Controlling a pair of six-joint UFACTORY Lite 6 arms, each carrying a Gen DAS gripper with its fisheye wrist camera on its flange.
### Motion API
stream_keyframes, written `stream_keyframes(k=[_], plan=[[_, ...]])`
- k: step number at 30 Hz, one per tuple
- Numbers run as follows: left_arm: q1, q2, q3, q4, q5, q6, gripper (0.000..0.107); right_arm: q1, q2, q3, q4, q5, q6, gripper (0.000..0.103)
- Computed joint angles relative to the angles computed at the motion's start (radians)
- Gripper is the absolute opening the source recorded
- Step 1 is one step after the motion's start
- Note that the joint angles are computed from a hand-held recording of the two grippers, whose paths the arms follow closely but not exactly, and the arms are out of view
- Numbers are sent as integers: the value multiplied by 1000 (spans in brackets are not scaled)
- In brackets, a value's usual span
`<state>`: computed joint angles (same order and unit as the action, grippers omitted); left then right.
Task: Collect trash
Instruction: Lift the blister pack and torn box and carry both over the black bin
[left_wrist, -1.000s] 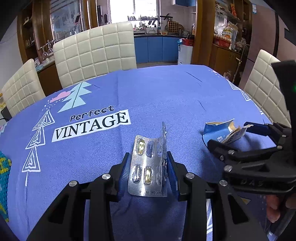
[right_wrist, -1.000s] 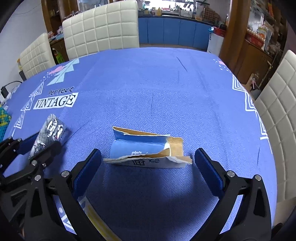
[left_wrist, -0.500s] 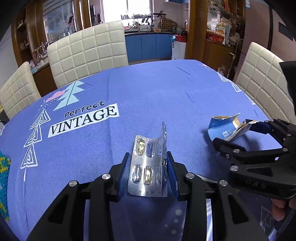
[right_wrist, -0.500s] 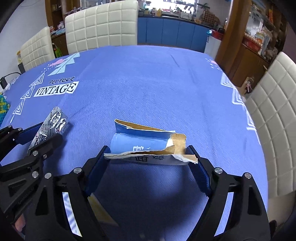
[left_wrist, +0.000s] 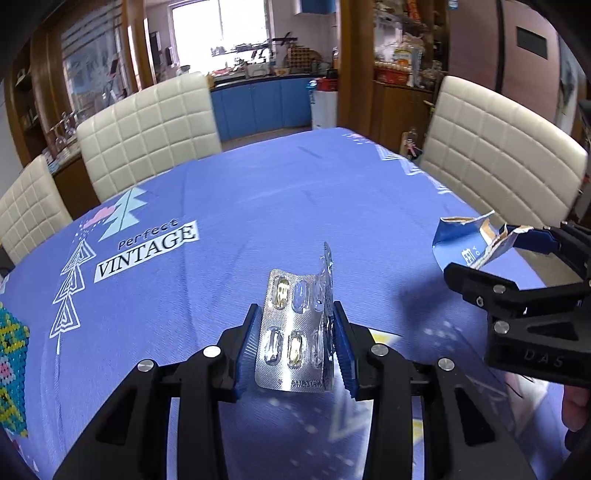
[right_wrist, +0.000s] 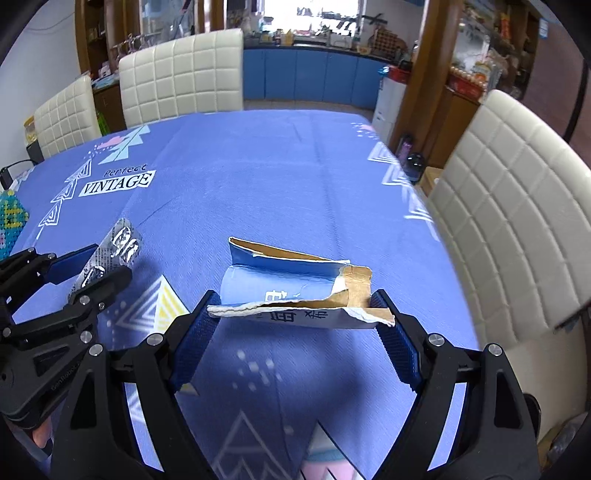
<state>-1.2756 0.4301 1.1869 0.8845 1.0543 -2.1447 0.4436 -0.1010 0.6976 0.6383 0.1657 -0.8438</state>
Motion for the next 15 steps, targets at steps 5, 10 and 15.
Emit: stream_keyframes(k=[5, 10, 15], plan=[[-38, 70, 128, -9, 30, 50, 37, -82, -154, -94, -65, 49, 39, 82], [-65, 170, 307, -1, 61, 126, 37, -221, -305, -170, -59, 131, -23, 82], [-89, 295, 519, 2, 94, 221, 37, -409, -413, -215, 24, 234, -180, 82]])
